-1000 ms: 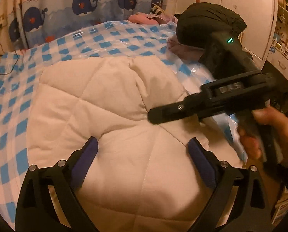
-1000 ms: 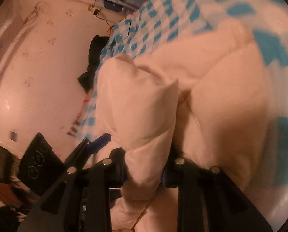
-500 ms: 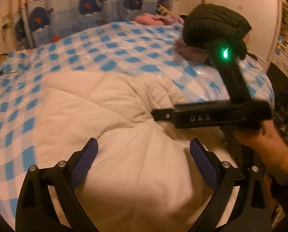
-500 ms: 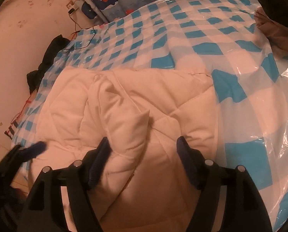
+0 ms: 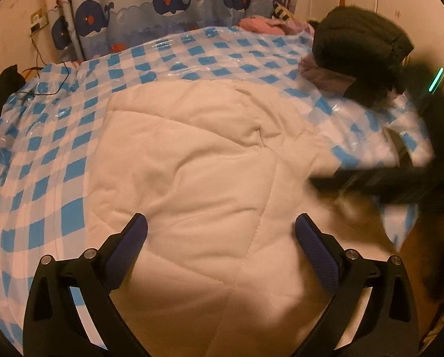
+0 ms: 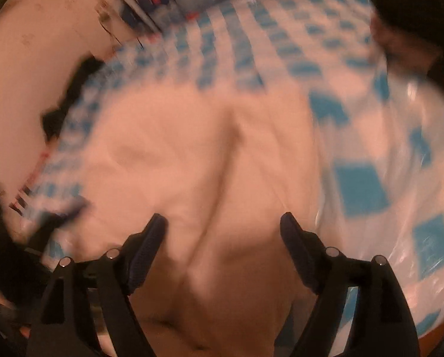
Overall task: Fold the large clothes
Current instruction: 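Press the folded jacket flat with both open tools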
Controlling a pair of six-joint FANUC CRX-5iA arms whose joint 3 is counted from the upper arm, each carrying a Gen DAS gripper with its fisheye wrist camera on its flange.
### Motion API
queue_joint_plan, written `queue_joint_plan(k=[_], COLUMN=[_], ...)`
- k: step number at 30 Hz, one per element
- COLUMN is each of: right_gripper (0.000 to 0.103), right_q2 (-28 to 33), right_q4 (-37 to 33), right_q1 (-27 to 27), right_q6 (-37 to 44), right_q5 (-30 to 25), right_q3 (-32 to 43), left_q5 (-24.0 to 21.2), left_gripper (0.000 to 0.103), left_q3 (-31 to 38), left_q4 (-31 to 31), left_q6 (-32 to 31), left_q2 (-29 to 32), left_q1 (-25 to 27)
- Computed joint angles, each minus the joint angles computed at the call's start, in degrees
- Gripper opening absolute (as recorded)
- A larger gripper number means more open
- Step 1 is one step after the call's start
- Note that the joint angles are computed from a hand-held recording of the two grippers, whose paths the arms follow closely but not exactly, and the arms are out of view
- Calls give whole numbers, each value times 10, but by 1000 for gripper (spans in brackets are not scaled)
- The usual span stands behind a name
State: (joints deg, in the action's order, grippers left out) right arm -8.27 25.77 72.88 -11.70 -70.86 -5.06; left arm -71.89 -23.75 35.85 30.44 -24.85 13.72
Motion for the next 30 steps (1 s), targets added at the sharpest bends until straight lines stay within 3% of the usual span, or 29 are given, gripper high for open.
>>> queue_joint_plan(k=[2,5,8,10,12,16,19,23,25,28,30], right_gripper=[83,84,85,85,87,93,93,93,93,94,94], right_q2=[-11,-8,-3,0,0,-14,7,53,88,136,138], right_q4=[24,33,34,37,46,95,117,120,102,24,-3], right_q1=[5,7,7,8,12,15,5,-33,-53,-73,-77], right_q6=[-44,-57,-56,-61,-71,-125,-126,-71,-27,82,117], right_q5=[39,38,35,38,38,78,102,187,239,242,229], right_q3=[-45,-47,-43,-42,-48,-97,-88,-55,-28,38,53], left_q5=[-10,-26,-97,-145,-122,-119,-97,-70,-44,-78,-62], left_gripper=[95,95,95,95,95,95,95,95,95,94,94], left_q3=[-15,-13,28,19,-1,-14,-22,-27,-7,54,40], left_q4=[39,63,46,69,70,84,94,114,76,-7,20], left_q6=[-5,24,96,96,81,31,-7,-36,-14,64,64], left_q2=[-15,9,105,148,128,96,60,18,25,92,83], left_q1=[56,126,139,132,121,117,122,180,201,218,247])
